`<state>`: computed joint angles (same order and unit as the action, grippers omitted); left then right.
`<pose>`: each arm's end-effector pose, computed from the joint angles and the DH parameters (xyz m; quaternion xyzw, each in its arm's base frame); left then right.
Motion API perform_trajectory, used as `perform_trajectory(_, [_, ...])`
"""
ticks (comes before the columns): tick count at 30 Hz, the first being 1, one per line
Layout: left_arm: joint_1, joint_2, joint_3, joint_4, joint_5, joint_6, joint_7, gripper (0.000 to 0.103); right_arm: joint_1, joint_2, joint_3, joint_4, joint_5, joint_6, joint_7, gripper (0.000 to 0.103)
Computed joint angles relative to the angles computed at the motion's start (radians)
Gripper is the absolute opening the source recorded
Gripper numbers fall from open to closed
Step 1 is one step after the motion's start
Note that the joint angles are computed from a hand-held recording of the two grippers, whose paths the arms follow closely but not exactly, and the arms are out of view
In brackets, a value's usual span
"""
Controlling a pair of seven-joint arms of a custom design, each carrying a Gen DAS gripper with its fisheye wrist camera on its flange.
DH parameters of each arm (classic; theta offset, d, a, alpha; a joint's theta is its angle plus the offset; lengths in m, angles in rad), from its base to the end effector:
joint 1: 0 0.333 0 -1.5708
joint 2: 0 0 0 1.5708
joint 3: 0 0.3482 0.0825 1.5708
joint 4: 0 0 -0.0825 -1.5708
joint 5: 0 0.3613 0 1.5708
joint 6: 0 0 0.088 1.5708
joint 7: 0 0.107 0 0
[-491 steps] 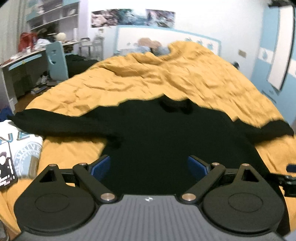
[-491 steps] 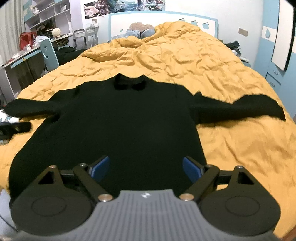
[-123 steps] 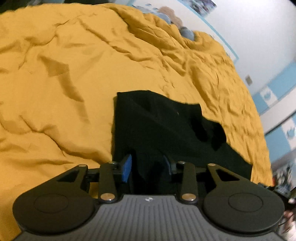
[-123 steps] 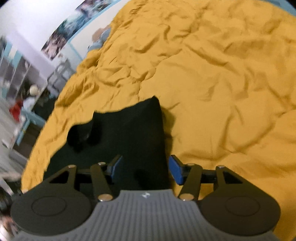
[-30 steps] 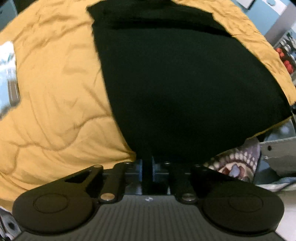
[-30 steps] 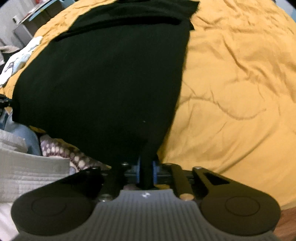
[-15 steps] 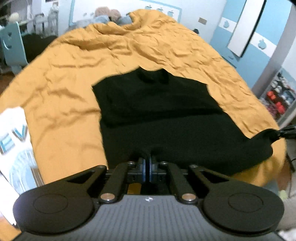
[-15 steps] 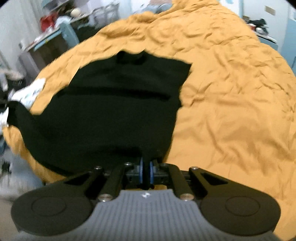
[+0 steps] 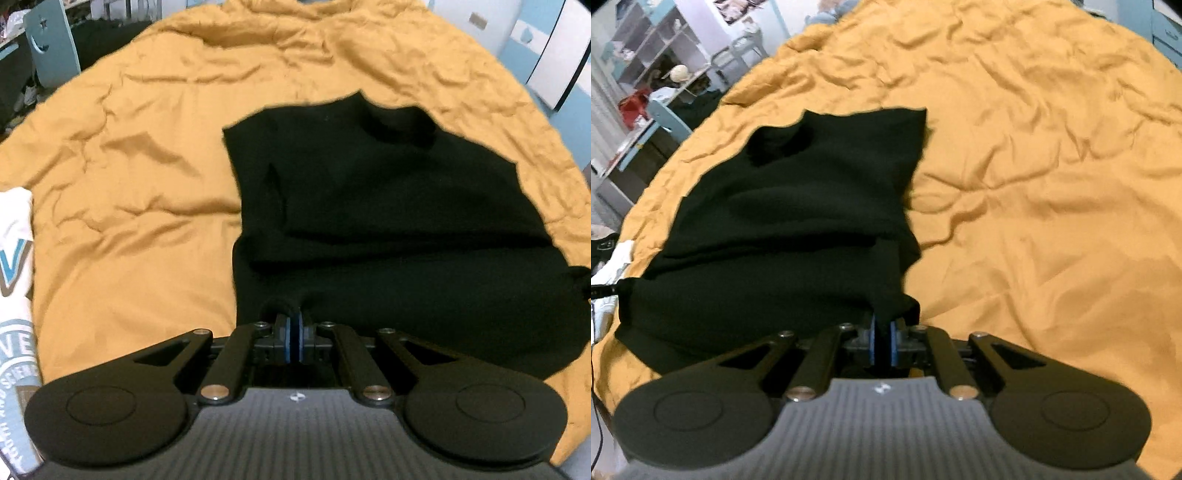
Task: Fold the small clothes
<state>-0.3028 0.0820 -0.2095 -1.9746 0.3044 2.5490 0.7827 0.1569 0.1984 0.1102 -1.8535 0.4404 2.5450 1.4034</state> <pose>0.5196 -0.2925 0.5254 -0.7056 0.6575 -0.2262 0.1365 0.6156 0.1574 0.5110 -0.7158 0.6335 -0.0308 0.2922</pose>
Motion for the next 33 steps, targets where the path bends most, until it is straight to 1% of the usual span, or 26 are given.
perform_trajectory(1, [-0.002,0.009,0.001,0.008,0.011,-0.011,-0.010,0.007,0.011,0.004,-0.007,-0.002,-0.037,0.012,0.022,0.008])
perform_trajectory(2, [-0.002,0.013,0.003,0.013,0.015,-0.019,-0.011,0.013,0.020,0.005,-0.014,-0.005,-0.077,0.027,0.040,0.017])
perform_trajectory(4, [0.000,0.006,0.003,0.013,0.008,-0.021,0.013,0.016,0.026,0.000,-0.019,-0.008,-0.137,0.045,0.045,0.028])
perform_trajectory(6, [-0.001,-0.003,0.000,0.025,0.019,-0.042,0.055,0.023,0.026,-0.020,-0.019,-0.016,-0.172,0.051,0.034,0.027])
perform_trajectory(7, [-0.007,-0.011,-0.002,0.033,0.050,-0.062,0.059,0.028,0.028,-0.034,-0.019,-0.024,-0.194,0.055,0.024,0.028])
perform_trajectory(8, [-0.012,-0.021,-0.006,0.041,0.083,-0.083,0.064,0.036,0.032,-0.046,-0.019,-0.031,-0.215,0.062,0.011,0.028])
perform_trajectory(9, [-0.014,-0.034,-0.011,0.042,0.103,-0.091,0.081,0.039,0.036,-0.062,-0.019,-0.042,-0.233,0.067,0.003,0.030])
perform_trajectory(10, [-0.013,-0.052,-0.017,0.033,0.097,-0.082,0.118,0.041,0.042,-0.078,-0.020,-0.055,-0.254,0.081,-0.002,0.031])
perform_trajectory(12, [-0.009,-0.072,-0.029,0.021,0.055,-0.057,0.206,0.050,0.053,-0.107,-0.020,-0.090,-0.276,0.121,-0.012,0.032])
perform_trajectory(14, [-0.016,-0.086,-0.047,0.011,0.043,-0.049,0.291,0.053,0.062,-0.130,-0.016,-0.119,-0.257,0.146,-0.038,0.032])
perform_trajectory(16, [-0.029,-0.086,-0.066,0.008,0.045,-0.065,0.380,0.054,0.075,-0.149,-0.013,-0.145,-0.235,0.157,-0.051,0.032])
perform_trajectory(18, [-0.046,-0.071,-0.080,0.013,0.076,-0.088,0.421,0.054,0.089,-0.164,-0.013,-0.175,-0.223,0.180,-0.051,0.032])
perform_trajectory(19, [-0.056,-0.059,-0.085,0.016,0.116,-0.102,0.418,0.054,0.097,-0.172,-0.013,-0.195,-0.219,0.204,-0.052,0.032])
perform_trajectory(21, [-0.079,-0.034,-0.087,0.021,0.215,-0.129,0.373,0.054,0.112,-0.183,-0.014,-0.234,-0.229,0.252,-0.042,0.032])
perform_trajectory(23, [-0.098,-0.012,-0.082,0.023,0.277,-0.128,0.365,0.054,0.124,-0.189,-0.015,-0.252,-0.228,0.253,-0.035,0.032])
perform_trajectory(26, [-0.132,0.018,-0.072,0.029,0.397,-0.126,0.332,0.057,0.136,-0.197,-0.018,-0.274,-0.215,0.256,-0.038,0.032])
perform_trajectory(29, [-0.161,0.054,-0.064,0.043,0.454,-0.149,0.360,0.058,0.142,-0.206,-0.024,-0.297,-0.219,0.276,-0.017,0.032])
perform_trajectory(33, [-0.205,0.089,-0.047,0.045,0.594,-0.166,0.346,0.060,0.146,-0.209,-0.031,-0.304,-0.203,0.268,-0.032,0.034])
